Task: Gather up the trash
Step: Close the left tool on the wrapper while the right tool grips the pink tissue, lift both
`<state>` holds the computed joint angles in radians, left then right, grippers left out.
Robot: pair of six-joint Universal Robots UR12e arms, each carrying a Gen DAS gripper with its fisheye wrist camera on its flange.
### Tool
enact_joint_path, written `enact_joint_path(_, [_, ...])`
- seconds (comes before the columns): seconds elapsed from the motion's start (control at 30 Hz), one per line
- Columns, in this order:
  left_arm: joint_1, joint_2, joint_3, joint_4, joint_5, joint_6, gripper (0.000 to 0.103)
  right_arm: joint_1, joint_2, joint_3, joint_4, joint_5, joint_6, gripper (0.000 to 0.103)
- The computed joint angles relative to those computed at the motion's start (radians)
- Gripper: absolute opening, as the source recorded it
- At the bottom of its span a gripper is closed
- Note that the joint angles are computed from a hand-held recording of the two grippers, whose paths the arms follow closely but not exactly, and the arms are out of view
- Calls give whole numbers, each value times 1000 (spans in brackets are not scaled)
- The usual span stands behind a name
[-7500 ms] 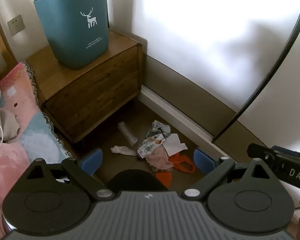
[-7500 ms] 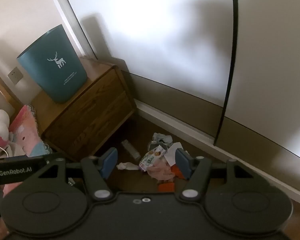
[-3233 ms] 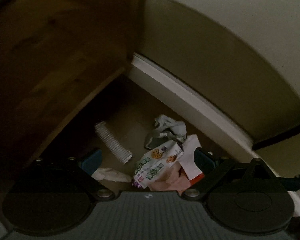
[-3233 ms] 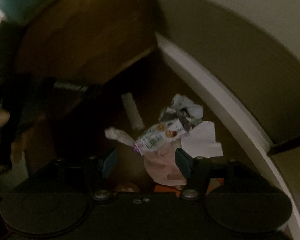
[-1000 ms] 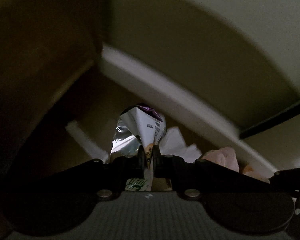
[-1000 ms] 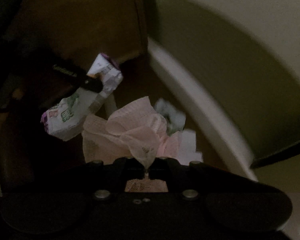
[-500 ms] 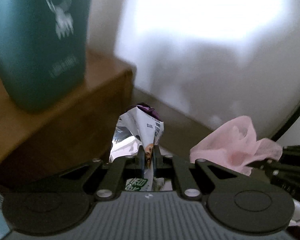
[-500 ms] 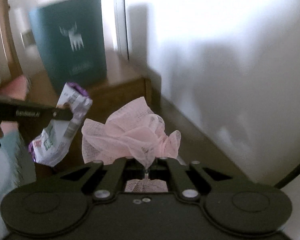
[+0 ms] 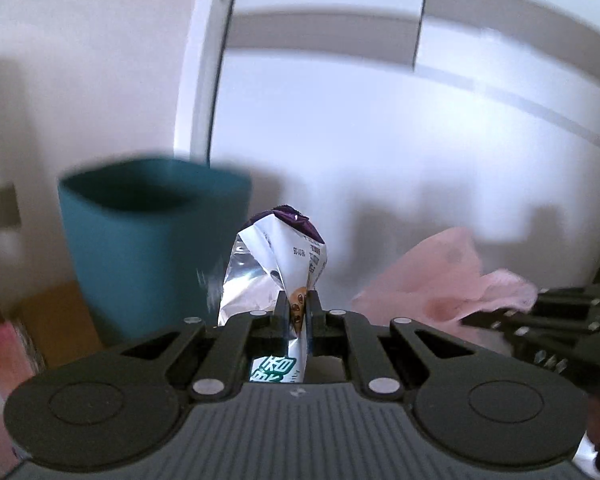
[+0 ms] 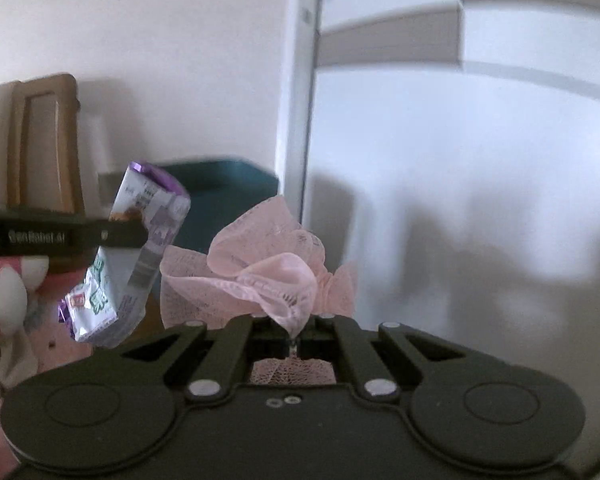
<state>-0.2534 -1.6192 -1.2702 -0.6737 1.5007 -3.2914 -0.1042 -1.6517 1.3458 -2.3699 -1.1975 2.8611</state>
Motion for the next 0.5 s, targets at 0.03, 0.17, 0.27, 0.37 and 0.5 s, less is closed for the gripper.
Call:
enact_joint_path(0.03, [7,-7,23,8,-1,0,7,14,20,-31,-12,-6,0,1])
enact_joint_path(0.17, [33,-48,121,44,4,7,7,60,96,-146,-49,-31,19,1])
enact_joint_path(0.27, [49,-81,188,91,6,7,7,98,168,-246,-72,-66,20,1])
enact_joint_path(0.37, [54,-127,284,61,11,10,7,126,230,-335,-63,-102,8,1])
enact_joint_path(0.5, [59,-192,405,-6,22,-3,7,162,320,-463,-17,-153,-10,1])
